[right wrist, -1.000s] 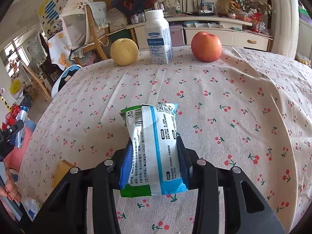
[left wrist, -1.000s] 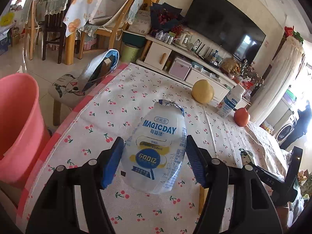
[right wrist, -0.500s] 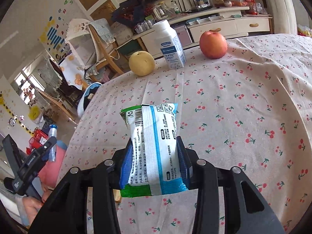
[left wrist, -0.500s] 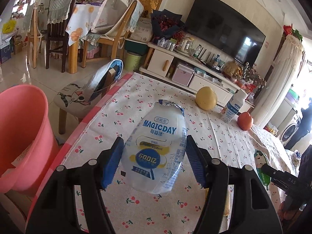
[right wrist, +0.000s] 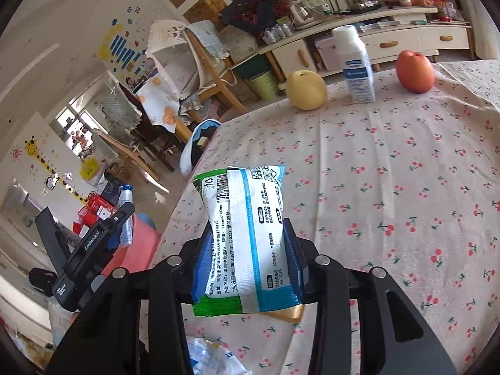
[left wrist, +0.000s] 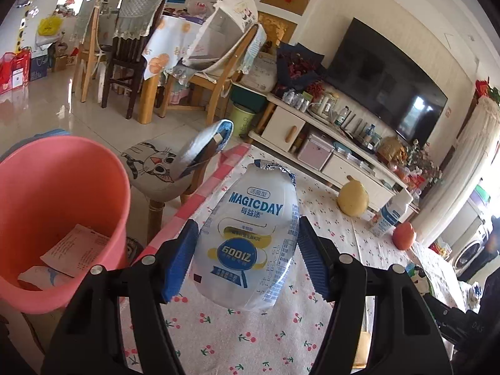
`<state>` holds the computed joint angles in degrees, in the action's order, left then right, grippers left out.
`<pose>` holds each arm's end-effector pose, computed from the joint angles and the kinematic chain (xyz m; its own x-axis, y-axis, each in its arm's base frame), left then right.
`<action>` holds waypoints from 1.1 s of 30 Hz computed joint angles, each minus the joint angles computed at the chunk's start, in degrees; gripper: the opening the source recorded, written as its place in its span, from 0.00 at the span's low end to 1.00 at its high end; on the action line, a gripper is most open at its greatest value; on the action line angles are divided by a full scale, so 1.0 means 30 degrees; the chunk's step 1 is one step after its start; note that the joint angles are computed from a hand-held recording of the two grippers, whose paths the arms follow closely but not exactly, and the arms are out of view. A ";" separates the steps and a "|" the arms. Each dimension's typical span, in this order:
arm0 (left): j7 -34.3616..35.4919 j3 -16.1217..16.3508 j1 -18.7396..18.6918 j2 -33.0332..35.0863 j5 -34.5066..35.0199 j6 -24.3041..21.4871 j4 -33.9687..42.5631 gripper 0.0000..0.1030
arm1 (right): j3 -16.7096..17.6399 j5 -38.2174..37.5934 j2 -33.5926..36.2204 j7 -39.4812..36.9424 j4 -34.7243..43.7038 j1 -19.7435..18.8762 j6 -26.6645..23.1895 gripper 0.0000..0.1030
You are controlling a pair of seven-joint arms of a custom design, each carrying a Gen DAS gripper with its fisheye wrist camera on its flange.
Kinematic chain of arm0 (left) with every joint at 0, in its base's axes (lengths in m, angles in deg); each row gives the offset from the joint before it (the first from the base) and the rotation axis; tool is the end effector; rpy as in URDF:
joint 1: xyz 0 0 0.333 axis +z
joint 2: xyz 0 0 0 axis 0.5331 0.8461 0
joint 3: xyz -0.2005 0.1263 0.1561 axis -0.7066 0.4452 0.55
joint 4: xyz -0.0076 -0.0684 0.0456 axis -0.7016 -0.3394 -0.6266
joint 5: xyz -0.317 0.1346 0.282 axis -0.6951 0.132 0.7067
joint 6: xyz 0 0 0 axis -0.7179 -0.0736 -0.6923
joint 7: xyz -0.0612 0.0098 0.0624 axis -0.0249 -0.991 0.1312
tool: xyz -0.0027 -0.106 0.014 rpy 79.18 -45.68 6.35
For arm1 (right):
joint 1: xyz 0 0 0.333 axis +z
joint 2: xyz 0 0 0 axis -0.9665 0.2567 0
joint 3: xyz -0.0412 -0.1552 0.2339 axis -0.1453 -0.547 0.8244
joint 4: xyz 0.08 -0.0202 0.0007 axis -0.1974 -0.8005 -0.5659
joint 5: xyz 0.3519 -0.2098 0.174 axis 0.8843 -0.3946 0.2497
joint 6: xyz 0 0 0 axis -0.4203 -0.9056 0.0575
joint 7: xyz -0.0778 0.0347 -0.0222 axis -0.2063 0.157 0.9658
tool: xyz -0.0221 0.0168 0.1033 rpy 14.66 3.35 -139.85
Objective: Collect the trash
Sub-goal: 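Carry the Magicday bottle and green-blue packet to the pink bucket, then open both tools over the pink bucket to drop the bottle and packet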
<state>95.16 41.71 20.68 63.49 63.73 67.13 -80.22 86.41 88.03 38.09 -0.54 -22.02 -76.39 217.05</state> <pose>0.6496 -0.2416 0.5387 0.2749 -0.8817 0.3835 -0.4601 -0.4708 -0.7527 0.6754 -0.0225 0.5862 0.2189 -0.8108 -0.5429 -0.7986 0.1708 -0.5771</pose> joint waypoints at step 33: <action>-0.8187 -0.0970 0.4411 -0.5120 0.0491 -0.4617 -0.5204 0.64 | 0.4549 -0.1446 0.8838 0.1410 1.2130 0.3431 -0.4499 0.45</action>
